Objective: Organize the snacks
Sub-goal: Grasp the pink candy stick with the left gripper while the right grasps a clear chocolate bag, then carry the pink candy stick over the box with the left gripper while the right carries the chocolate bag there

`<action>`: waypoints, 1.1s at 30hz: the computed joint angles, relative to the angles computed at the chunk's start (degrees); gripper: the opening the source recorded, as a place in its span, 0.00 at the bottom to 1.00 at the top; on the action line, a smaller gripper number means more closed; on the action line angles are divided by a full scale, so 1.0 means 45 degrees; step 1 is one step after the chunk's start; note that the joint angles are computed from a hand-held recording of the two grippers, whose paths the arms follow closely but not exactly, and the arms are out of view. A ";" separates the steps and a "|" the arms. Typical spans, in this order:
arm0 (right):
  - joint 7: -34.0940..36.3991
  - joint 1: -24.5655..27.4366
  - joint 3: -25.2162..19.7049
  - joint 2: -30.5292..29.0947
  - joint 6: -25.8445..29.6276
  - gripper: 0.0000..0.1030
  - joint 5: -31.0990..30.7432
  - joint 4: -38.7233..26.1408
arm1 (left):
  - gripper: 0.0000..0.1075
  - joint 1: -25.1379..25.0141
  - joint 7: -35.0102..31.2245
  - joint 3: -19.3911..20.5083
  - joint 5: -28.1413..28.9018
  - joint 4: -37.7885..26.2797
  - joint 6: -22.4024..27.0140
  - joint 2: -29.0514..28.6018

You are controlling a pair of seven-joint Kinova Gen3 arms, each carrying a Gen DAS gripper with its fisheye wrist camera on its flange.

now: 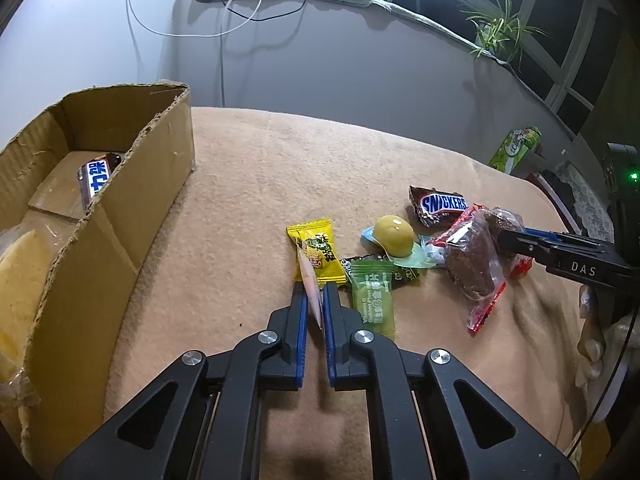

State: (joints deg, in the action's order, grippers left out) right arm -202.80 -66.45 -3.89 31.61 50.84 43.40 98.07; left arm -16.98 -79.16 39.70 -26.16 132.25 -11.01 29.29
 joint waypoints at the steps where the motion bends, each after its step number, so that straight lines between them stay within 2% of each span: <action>1: -0.0097 -0.0043 0.0021 -0.0030 -0.0010 0.41 0.0033 0.0047 | 0.06 -0.0057 0.0021 0.0048 -0.0016 0.0042 -0.0033 -0.0007; 11: -0.0527 -0.0322 -0.0145 -0.0223 0.0547 0.40 0.0474 0.0019 | 0.06 -0.0844 0.0531 0.0529 -0.0671 0.0403 -0.0476 -0.0134; 12: -0.0526 -0.0316 -0.0191 -0.0243 0.0567 0.40 0.0465 0.0053 | 0.06 -0.0561 0.0347 0.0283 -0.0525 0.0335 -0.0422 -0.0193; 15: -0.0706 -0.0327 -0.0234 -0.0292 0.0481 0.40 0.0558 0.0157 | 0.06 -0.0571 0.0506 0.0476 -0.0828 -0.0144 0.0301 0.0307; 20: -0.0785 -0.0319 -0.0323 -0.0360 0.0377 0.40 0.0654 0.0280 | 0.09 0.0895 -0.0119 -0.0751 0.0177 -0.0224 0.0197 -0.0190; 23: -0.0915 -0.0334 -0.0322 -0.0368 0.0346 0.40 0.0700 0.0334 | 0.09 0.1272 -0.0376 -0.1067 0.0346 -0.0196 0.0006 -0.0251; 24: -0.0991 -0.0330 -0.0319 -0.0373 0.0314 0.40 0.0708 0.0379 | 0.04 0.1404 -0.0444 -0.1224 0.0397 -0.0159 -0.0132 -0.0255; 28: -0.1246 -0.0285 -0.0319 -0.0392 0.0097 0.40 0.0752 0.0589 | 0.04 0.1174 -0.0324 -0.1208 0.0229 0.0132 -0.0765 -0.0295; 33: -0.1445 -0.0344 -0.0331 -0.0408 0.0114 0.40 0.0775 0.0651 | 0.04 0.0400 0.0616 -0.0837 -0.0811 0.0407 -0.1211 -0.0375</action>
State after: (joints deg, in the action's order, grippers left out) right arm -209.30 -68.00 -5.38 29.78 51.35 46.88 101.00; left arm -15.18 -76.39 35.93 -29.81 134.08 -16.46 27.60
